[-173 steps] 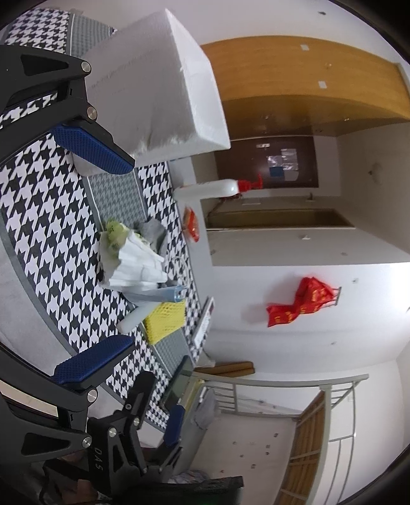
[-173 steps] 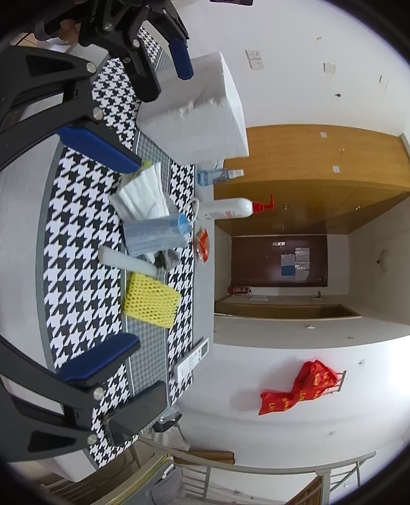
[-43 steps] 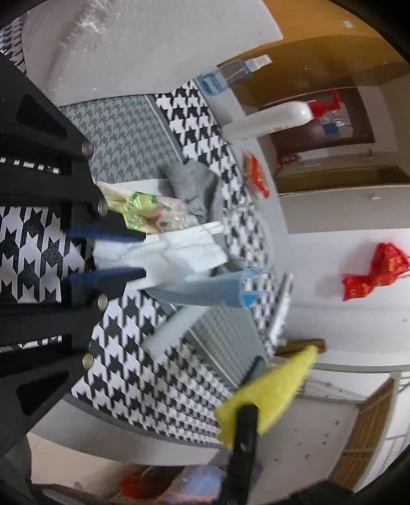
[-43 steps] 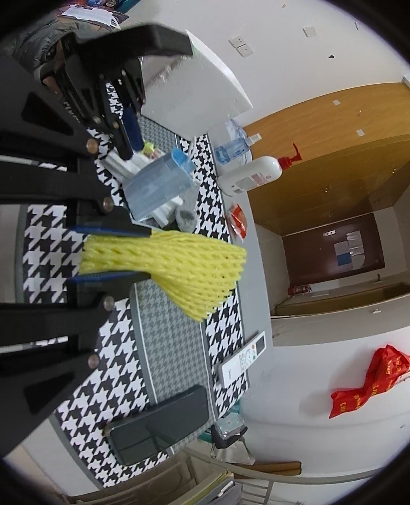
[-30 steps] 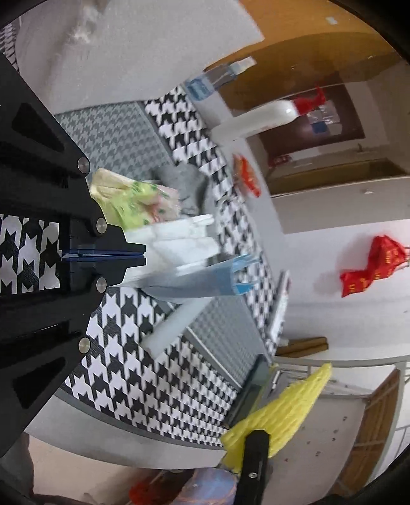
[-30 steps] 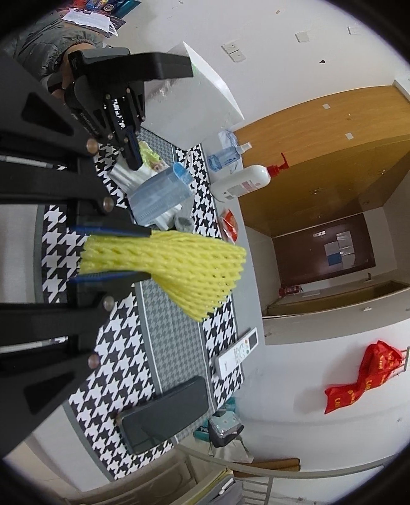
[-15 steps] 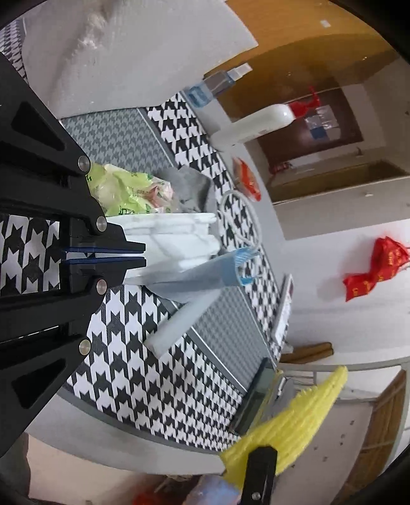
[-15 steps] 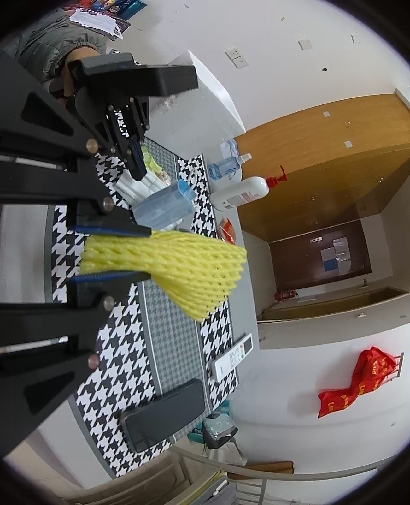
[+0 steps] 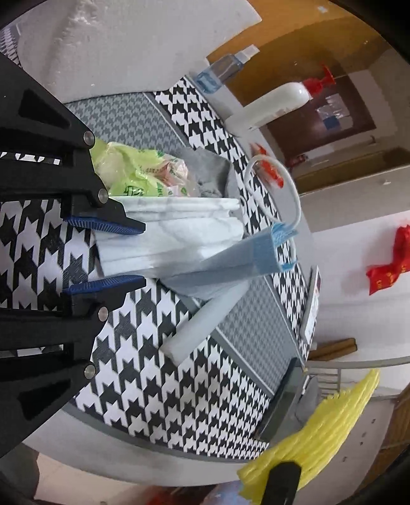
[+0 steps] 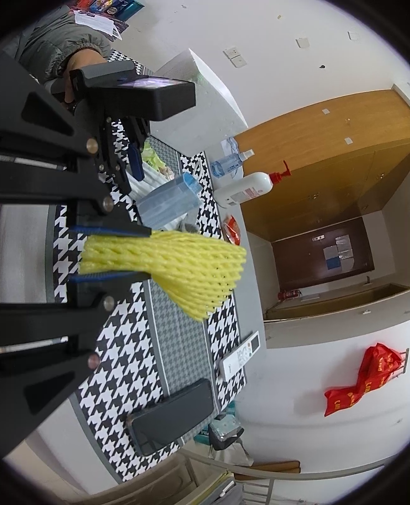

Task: Organize soft objects
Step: 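Lift the yellow mesh sleeve with the right tool while the left tool pinches the tissue, then lift the white tissue with the left tool and carry it toward the foam box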

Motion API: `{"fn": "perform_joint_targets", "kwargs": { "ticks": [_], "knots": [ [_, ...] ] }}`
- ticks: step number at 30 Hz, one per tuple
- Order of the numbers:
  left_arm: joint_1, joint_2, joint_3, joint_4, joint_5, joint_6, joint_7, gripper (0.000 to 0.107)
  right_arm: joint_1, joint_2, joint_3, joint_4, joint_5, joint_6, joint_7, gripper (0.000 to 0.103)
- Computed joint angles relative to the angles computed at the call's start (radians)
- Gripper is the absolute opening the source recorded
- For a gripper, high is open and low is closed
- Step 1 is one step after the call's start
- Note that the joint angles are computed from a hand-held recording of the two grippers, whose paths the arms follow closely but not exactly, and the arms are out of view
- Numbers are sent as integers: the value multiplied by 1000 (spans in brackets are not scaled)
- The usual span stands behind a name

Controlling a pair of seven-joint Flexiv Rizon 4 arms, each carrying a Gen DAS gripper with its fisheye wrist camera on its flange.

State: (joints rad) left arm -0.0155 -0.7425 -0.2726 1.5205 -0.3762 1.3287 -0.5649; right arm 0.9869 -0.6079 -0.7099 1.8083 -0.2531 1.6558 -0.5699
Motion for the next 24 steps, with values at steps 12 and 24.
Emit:
{"fn": "perform_joint_targets", "kwargs": {
  "ticks": [12,24],
  "knots": [
    [40,-18,-46,-52,-87,-128,8,2,57,4,-59,28,23,7,-6,23],
    [228,95,-356,121,-410,62,316,2,106,-3,-117,18,42,5,-20,23]
  ]
}}
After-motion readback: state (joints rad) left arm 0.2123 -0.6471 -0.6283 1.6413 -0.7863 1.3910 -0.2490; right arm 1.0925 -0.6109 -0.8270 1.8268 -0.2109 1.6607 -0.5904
